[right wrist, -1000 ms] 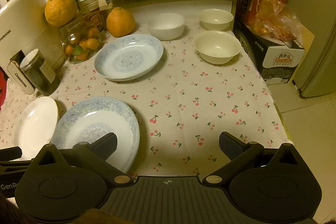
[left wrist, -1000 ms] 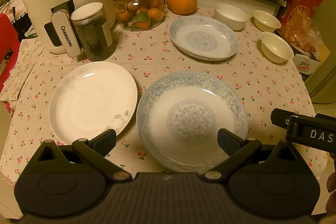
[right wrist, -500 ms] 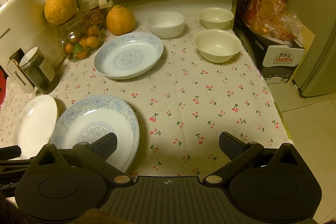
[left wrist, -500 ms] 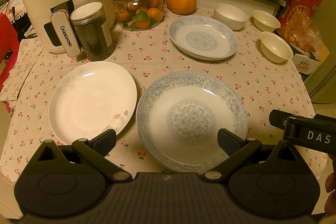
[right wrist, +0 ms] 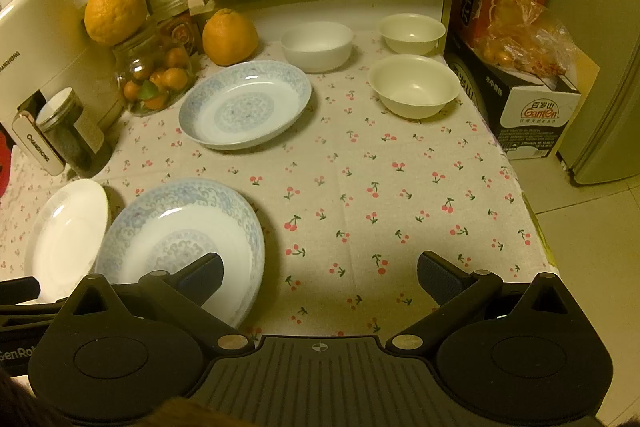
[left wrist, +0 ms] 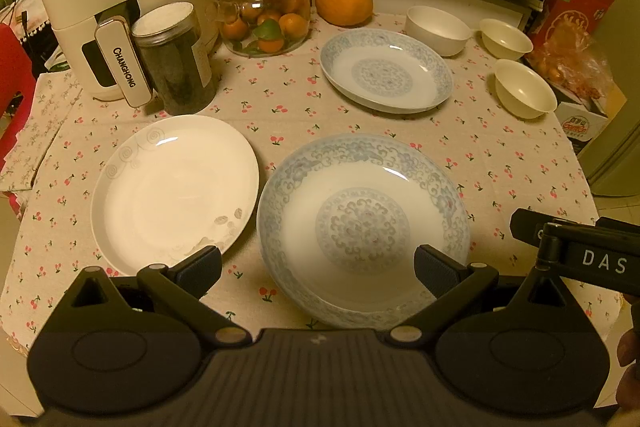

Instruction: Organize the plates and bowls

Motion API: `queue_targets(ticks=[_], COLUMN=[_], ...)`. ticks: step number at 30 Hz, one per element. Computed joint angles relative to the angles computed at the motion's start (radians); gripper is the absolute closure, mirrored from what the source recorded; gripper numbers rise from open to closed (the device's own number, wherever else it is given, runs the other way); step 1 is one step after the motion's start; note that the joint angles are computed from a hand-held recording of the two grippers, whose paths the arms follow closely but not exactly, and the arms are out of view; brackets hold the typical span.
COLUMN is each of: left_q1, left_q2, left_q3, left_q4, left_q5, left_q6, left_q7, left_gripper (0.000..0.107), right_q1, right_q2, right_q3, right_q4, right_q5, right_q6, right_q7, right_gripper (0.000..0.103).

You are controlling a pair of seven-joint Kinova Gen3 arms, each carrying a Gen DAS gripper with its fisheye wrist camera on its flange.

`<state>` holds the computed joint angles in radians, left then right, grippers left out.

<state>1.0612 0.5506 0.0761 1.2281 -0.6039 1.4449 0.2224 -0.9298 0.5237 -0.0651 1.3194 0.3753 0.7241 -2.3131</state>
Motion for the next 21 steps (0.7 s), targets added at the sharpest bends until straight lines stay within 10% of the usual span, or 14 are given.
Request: queue_targets(ticks=[21], left_q1=[0.000], left_q2=[-0.001], left_q3=[0.001], left_q4=[0.005], left_q5=[0.004], left_q6=[-0.011], left_q7=[0.006], left_gripper=[0.005], right_q1=[-0.003], right_q2=[0.001], right_q3=[0.002], right_q4=[0.006], right_q5=[0.002], right_q6=[-0.003], right_q7=[0.001], right_gripper=[0.000])
